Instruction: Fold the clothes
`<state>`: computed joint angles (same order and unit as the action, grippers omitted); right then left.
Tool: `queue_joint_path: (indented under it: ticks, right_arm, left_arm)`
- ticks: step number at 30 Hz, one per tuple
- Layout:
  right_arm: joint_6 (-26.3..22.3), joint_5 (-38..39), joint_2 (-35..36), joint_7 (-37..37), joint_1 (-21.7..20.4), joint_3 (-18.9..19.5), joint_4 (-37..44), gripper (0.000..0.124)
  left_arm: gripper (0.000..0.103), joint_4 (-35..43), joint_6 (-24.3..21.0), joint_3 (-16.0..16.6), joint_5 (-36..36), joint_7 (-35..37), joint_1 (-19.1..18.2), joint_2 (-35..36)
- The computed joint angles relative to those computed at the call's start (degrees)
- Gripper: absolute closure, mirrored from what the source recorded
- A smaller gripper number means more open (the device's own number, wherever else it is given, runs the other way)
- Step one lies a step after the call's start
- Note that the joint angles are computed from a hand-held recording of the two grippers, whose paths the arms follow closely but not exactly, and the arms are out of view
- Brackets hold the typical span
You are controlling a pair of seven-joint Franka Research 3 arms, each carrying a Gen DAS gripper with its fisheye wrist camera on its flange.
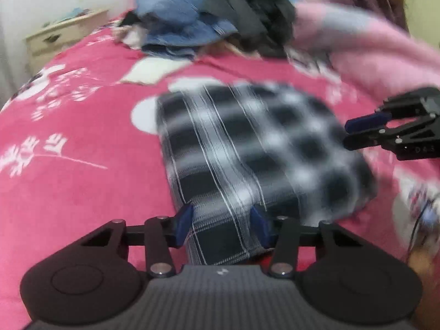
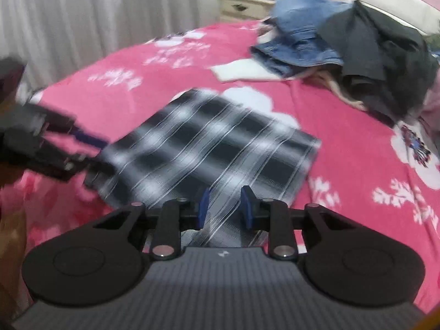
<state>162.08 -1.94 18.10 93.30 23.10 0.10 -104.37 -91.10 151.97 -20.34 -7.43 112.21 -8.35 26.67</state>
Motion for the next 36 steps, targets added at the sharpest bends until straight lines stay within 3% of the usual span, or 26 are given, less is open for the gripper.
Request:
queue_joint_path:
  ticks: [1, 2, 3, 6, 10, 11, 14, 15, 18, 22, 25, 27, 29, 32, 34, 36]
  right_arm:
    - [-2.69, -0.63, 0.93, 0.91, 0.65, -0.44, 0.56, 0.099]
    - [-2.19, -1.52, 1.74, 1.72, 1.12, -0.79, 0.06, 0.099]
    - [-0.33, -2.61, 1.72, 2.42, 1.62, -1.36, -0.93, 0.099]
    - [-4.23, -3.27, 0.52, 4.76, 2.04, -1.88, 1.02, 0.102]
    - [-0.23, -4.15, -2.33, 3.70, 1.18, -0.70, -1.31, 0.104]
    - [-1.28, -4.45, -1.54, 3.28, 1.17, -0.52, -0.83, 0.104]
    - [-2.28, -6.71, 1.78, 3.65, 1.98, -1.46, -0.38, 0.104]
    - [-0.67, -7.72, 1.61, 3.68, 2.34, -1.89, -1.35, 0.104]
    - [-5.33, -7.12, 0.12, 4.06, 2.31, -1.68, 0.76, 0.107]
    - [-1.99, -8.34, -1.34, 5.95, 1.69, -2.06, 1.97, 0.107]
    - [-1.01, -9.27, 2.42, 8.62, 1.70, -3.19, 5.81, 0.107]
    - [-5.60, -6.66, 6.24, 6.63, 0.85, -2.32, 8.36, 0.108]
    - [-3.56, -6.42, 6.40, 5.23, 0.03, -1.81, 7.10, 0.107]
    - [-8.40, -4.00, 5.66, 5.21, -0.07, -1.78, 10.41, 0.108]
    - [-6.24, -4.64, 4.93, 5.21, 0.29, -2.10, 10.95, 0.108]
    - [-3.42, -8.74, 5.41, 7.54, 2.22, -4.60, 12.13, 0.108]
  left_arm:
    - [0.051, -0.90, 1.18, 0.32, 1.12, 0.54, -0.47, -0.06]
    - [0.050, -1.85, 2.52, 0.24, 1.40, 0.90, -0.47, -0.31]
    - [0.051, -1.76, 2.23, 0.18, 1.33, 0.52, -0.38, -0.45]
    - [0.057, -1.09, 1.52, -0.81, -0.82, 0.66, 0.94, -1.50]
    - [0.057, -2.25, 8.01, -3.66, -5.04, 4.96, 3.15, -2.37]
    - [0.057, -1.57, 8.13, -3.39, -4.64, 4.83, 2.65, -1.66]
    - [0.054, 1.98, 3.34, 1.96, 2.71, -0.96, -2.57, 2.06]
    - [0.053, 0.91, 4.96, 2.52, 3.98, -2.05, -3.04, 2.18]
    - [0.056, 0.99, 4.68, 0.39, 3.41, -1.65, -0.99, 1.26]
    - [0.056, 3.25, 8.75, -3.49, -0.45, 1.58, 1.63, 2.58]
    - [0.055, 9.37, 5.80, 1.12, 5.07, -2.61, -3.47, 6.73]
    - [0.054, 13.07, 1.52, 5.33, 9.97, -7.74, -7.08, 9.95]
    - [0.054, 12.32, 3.02, 4.30, 9.83, -8.72, -6.01, 10.24]
    - [0.056, 13.79, 2.37, 2.54, 8.70, -9.53, -4.32, 9.85]
    - [0.055, 15.12, 5.29, -0.67, 5.98, -7.07, -1.97, 10.93]
    - [0.054, 19.33, 5.75, 0.59, 7.31, -7.33, -3.73, 13.65]
